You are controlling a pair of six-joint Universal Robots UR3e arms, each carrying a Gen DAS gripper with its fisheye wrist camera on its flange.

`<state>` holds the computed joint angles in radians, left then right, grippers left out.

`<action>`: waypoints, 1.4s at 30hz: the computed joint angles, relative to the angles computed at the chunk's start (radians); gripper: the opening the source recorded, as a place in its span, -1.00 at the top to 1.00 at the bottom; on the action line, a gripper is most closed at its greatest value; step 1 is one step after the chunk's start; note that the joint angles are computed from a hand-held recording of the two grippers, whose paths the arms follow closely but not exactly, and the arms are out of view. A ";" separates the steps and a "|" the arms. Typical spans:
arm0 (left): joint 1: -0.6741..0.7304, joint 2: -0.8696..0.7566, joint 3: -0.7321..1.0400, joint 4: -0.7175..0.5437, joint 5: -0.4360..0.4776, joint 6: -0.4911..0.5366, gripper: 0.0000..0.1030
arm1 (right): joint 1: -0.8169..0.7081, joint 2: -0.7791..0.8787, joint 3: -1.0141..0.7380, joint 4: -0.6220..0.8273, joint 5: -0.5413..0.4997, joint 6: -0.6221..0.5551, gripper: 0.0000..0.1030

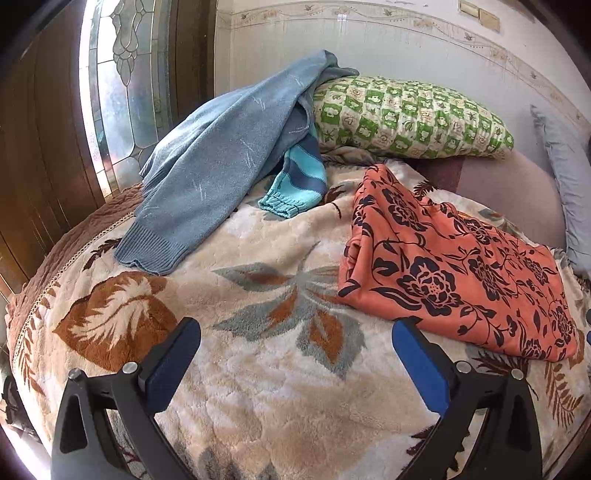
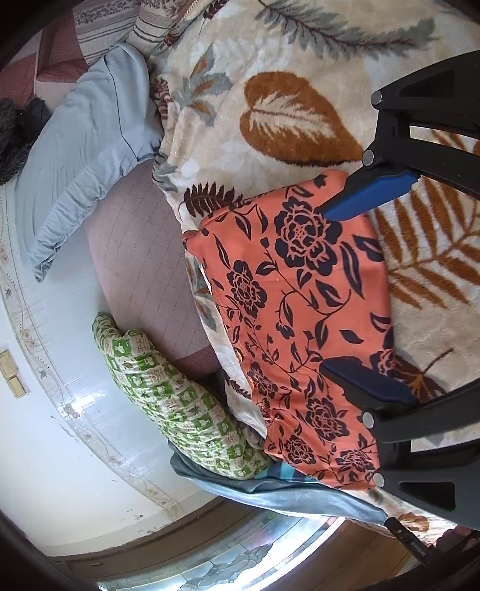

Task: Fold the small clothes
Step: 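Move the left tool to the shirt edge and close on it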

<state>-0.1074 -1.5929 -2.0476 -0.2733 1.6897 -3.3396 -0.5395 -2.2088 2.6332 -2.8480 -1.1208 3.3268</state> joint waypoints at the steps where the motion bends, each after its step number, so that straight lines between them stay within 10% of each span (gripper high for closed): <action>1: 0.012 -0.013 0.010 -0.009 -0.016 -0.006 -1.00 | 0.023 0.076 -0.017 -0.047 -0.020 0.011 -0.54; 8: 0.116 -0.063 0.048 -0.062 -0.192 -0.060 -1.00 | 0.041 0.360 -0.146 0.081 -0.042 -0.061 -0.54; 17: 0.201 -0.051 -0.012 -0.001 -0.395 -0.132 -1.00 | -0.054 0.131 -0.061 0.084 0.077 -0.058 -0.54; 38: 0.076 -0.436 0.343 0.099 -0.459 -0.339 -0.98 | -0.005 0.221 -0.067 -0.073 0.036 -0.010 -0.54; 39: 0.081 -0.444 0.354 0.099 -0.468 -0.340 -0.93 | -0.004 0.232 -0.068 -0.080 0.039 -0.007 -0.54; 42: 0.081 -0.459 0.378 0.100 -0.473 -0.310 0.07 | 0.030 0.272 -0.085 -0.102 0.008 -0.011 -0.54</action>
